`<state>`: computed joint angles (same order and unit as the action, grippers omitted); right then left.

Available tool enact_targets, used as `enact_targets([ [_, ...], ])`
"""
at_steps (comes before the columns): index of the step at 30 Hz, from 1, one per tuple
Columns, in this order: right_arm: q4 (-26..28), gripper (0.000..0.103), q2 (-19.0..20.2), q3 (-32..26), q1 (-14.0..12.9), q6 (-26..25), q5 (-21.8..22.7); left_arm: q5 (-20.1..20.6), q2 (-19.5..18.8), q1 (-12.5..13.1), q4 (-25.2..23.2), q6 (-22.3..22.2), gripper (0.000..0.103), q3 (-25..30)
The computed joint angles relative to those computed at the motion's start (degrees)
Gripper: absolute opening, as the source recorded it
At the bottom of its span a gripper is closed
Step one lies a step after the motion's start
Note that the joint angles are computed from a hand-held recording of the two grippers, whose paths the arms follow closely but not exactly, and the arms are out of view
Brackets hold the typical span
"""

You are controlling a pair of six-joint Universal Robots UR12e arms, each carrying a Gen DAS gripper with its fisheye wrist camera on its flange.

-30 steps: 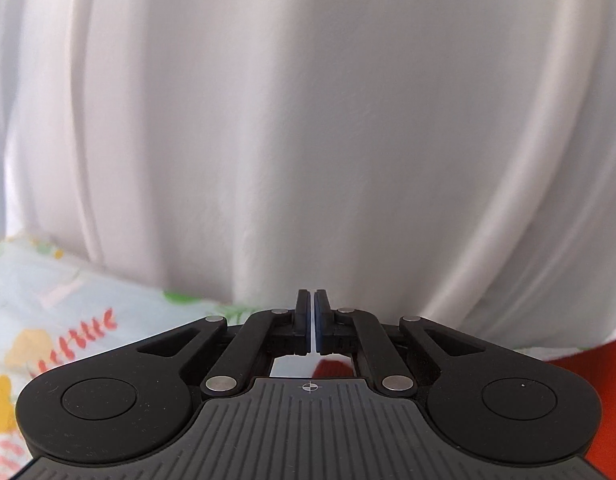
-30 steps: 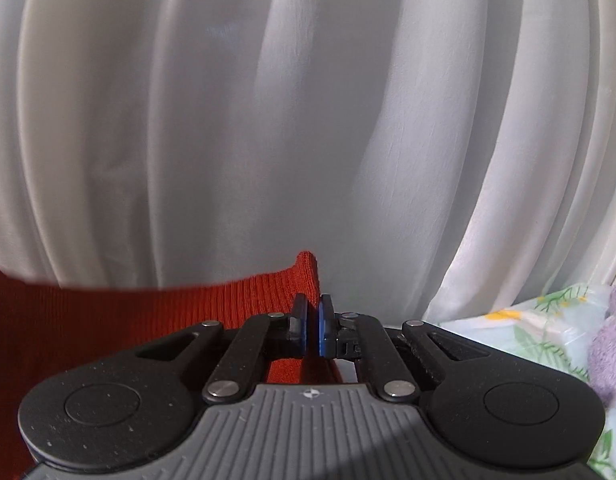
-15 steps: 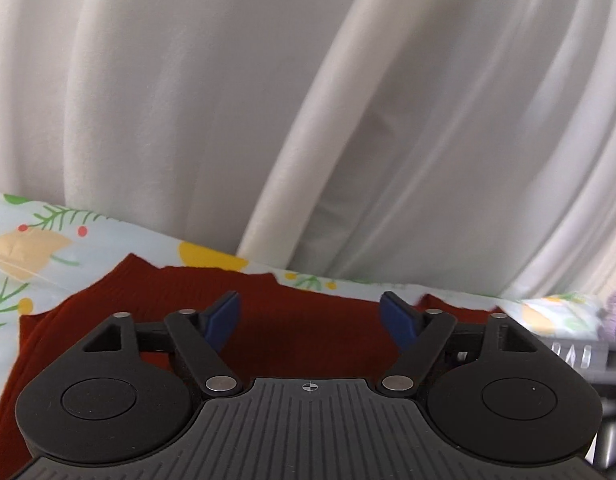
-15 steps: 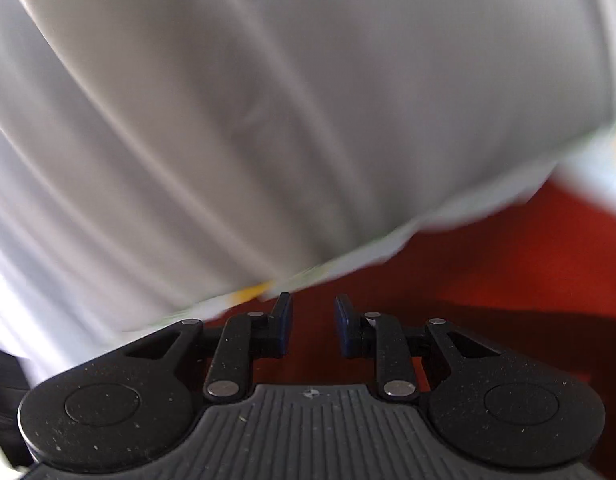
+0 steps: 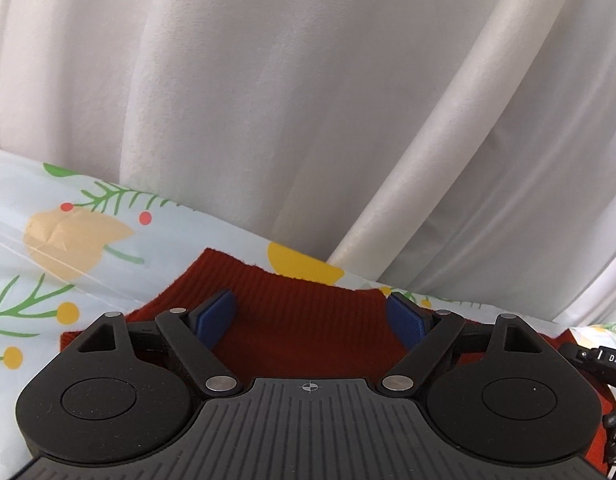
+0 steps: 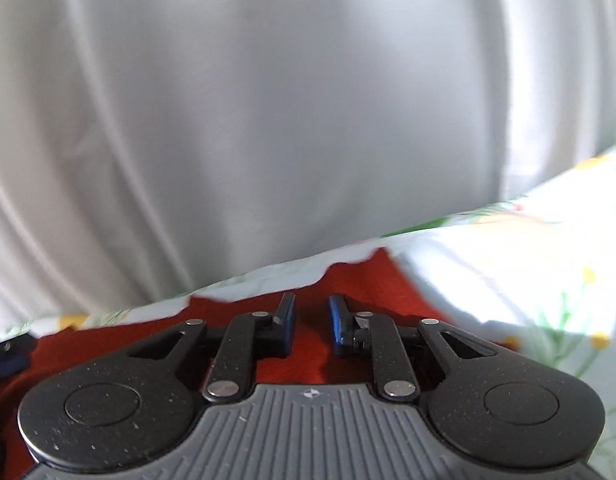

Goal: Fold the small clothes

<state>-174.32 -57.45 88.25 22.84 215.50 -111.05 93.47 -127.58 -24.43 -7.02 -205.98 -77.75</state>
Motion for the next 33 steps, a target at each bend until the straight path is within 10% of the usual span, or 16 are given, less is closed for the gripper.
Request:
enact_targets([
  [7, 6.4, 0.042, 1.9, -4.4, 1.3, -9.6, -4.3, 0.8, -0.4, -0.3, -1.8, 1.3, 0.09, 1.2],
  [13, 13.3, 0.053, 2.5, -7.0, 3.0, -6.6, -12.6, 3.3, 1.2, -1.0, -6.2, 6.6, 0.091, 0.7],
  [15, 12.4, 0.053, 2.1, -6.5, 4.1, -6.9, -15.7, 7.3, 2.5, -1.7, -6.8, 7.1, 0.097, -0.7],
  [19, 2.3, 0.053, -0.5, -2.3, 5.2, -11.3, -5.4, 5.4, 5.2, -1.1, -2.8, 3.9, 0.097, -5.5],
  [24, 2.1, 0.038, 0.4, -3.4, 6.7, -17.9, 4.4, 7.5, 5.3, -1.5, -4.8, 4.7, 0.099, -5.8],
  [33, 6.1, 0.029, 1.2, -4.0, 8.0, -21.6, -7.3, 12.0, 8.4, -0.5, -3.5, -1.1, 0.099, -9.9],
])
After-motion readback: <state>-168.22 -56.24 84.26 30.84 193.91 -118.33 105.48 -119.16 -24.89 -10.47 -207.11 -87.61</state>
